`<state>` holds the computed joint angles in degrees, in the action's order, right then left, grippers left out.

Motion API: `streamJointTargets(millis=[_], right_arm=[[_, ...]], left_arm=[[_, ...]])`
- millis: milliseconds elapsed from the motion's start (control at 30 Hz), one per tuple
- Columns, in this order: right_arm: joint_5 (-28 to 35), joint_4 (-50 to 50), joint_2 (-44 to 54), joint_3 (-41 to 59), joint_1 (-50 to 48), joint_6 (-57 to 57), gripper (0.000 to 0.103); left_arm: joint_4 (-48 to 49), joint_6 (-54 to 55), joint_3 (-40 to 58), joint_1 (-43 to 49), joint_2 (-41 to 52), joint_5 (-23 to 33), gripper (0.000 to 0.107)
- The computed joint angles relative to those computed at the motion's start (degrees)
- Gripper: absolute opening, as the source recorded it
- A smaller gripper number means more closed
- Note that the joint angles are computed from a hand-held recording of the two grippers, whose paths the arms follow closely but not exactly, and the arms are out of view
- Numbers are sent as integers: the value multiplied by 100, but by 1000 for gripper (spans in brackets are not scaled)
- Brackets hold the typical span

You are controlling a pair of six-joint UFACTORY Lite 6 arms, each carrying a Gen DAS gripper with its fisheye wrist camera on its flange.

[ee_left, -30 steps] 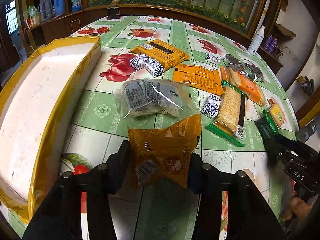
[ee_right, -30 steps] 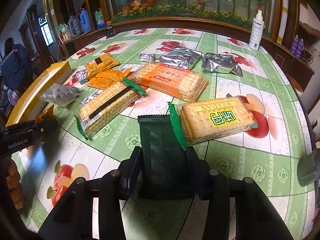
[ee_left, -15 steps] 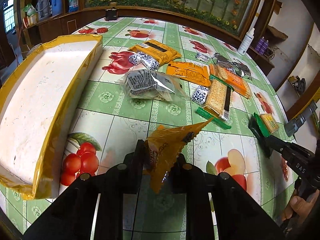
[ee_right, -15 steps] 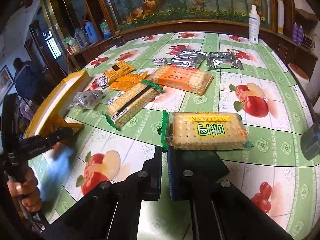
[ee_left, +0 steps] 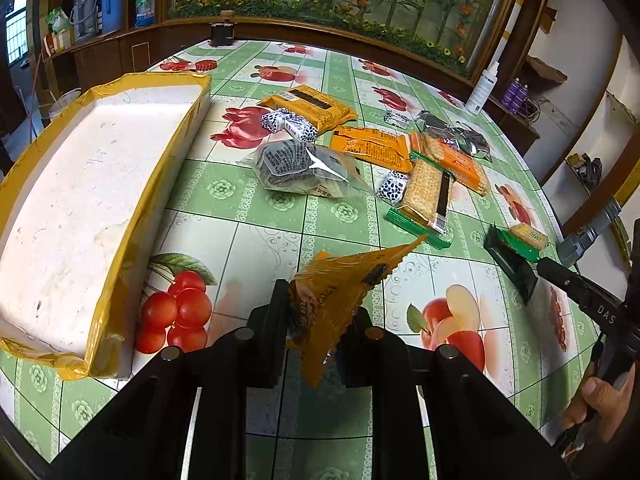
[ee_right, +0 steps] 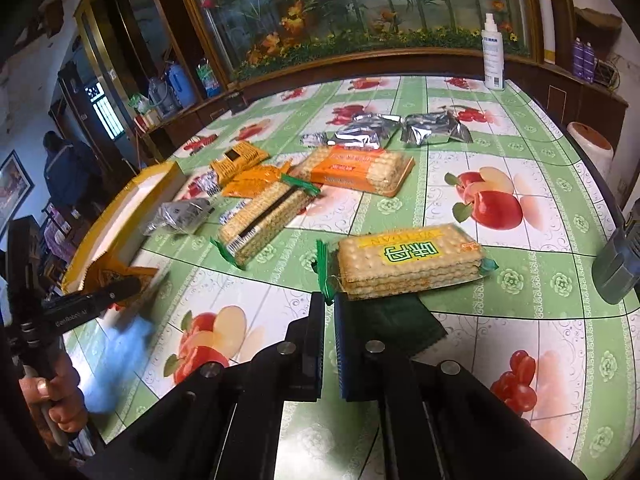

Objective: Organize snacks
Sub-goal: 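Grasp the orange chip bag with the left tool while the right tool grasps the yellow cracker pack, then lift the orange bag with the left tool while the right tool grasps a long cracker pack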

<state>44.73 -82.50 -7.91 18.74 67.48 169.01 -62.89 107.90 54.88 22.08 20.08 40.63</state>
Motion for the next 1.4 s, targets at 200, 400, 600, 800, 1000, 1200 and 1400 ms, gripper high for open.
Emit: streamJointTargets(millis=[200, 400, 600, 800, 1000, 1200, 1400], right_arm=[[380, 452, -200, 155, 313, -443, 4], [802, 629, -416, 325, 472, -731, 2], [1022, 606, -469, 726, 400, -1258, 0], [955, 499, -195, 1357, 110, -1951, 0], [133, 589, 143, 1181, -281, -1801, 47], [197, 786, -151, 371, 172, -277, 67], [-17, 395, -23, 378, -368, 124, 72]], left_arm=[[41, -28, -22, 54, -69, 116, 17], [109, -139, -15, 145, -212, 309, 17], [180, -196, -15, 303, -466, 575, 17], [247, -330, 193, 419, -391, 718, 17], [318, -369, 256, 485, -275, 787, 17], [355, -407, 158, 368, -324, 812, 17], [399, -402, 25, 372, -480, 884, 17]])
